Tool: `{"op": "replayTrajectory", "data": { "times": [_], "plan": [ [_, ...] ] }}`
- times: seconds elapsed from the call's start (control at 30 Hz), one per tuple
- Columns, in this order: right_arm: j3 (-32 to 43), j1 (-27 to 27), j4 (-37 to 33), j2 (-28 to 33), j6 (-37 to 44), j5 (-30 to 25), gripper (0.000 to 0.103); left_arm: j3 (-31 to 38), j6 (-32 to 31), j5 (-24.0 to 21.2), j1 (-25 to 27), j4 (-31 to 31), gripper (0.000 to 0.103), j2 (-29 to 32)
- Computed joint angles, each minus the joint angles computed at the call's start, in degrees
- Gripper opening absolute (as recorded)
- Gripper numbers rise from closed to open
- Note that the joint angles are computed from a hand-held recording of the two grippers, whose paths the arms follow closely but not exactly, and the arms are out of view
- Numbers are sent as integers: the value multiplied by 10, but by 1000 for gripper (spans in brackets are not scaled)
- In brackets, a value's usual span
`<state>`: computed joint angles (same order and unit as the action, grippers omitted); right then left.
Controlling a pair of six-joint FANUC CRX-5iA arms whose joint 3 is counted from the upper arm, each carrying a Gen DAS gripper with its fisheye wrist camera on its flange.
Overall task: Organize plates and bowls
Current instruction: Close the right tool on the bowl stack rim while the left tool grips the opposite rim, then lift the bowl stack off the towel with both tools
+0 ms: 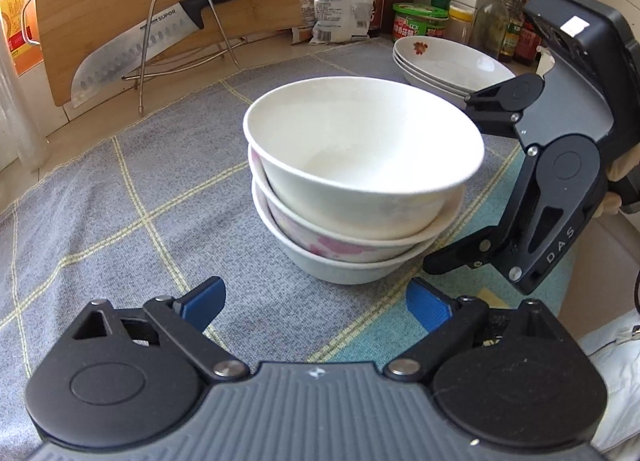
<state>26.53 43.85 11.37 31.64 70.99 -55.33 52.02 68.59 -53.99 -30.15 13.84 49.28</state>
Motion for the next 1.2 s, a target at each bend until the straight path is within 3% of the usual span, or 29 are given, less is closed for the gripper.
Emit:
{"op": "replayTrajectory", "data": {
  "times": [0.27, 0.37, 0.47, 0.53, 0.7, 0.87, 1.1, 1.2],
  "plan": [
    [-41, -22, -61, -31, 139, 56, 103, 98, 91, -69, -22, -72, 99, 46],
    [-47, -28, -81, -37, 175, 66, 103, 155, 100, -108, -26, -80, 103, 75],
    [-58, -35, -99, -45, 205, 84, 103, 164, 84, -111, -24, -72, 103, 81],
    [-65, -38, -107, -50, 218, 94, 103, 152, 77, -101, -24, -68, 103, 76],
    [-74, -39, -113, -55, 226, 109, 103, 45, 53, -14, -21, -48, 103, 28],
    [-59, -37, -108, -47, 219, 92, 103, -12, 15, 38, -18, -21, 103, 5],
    [3, -36, -109, -13, 232, 36, 103, 31, -39, -2, -9, 9, 102, 30],
    [26, -32, -101, -1, 251, 20, 103, 15, -108, 7, 0, 47, 101, 27]
  ]
}}
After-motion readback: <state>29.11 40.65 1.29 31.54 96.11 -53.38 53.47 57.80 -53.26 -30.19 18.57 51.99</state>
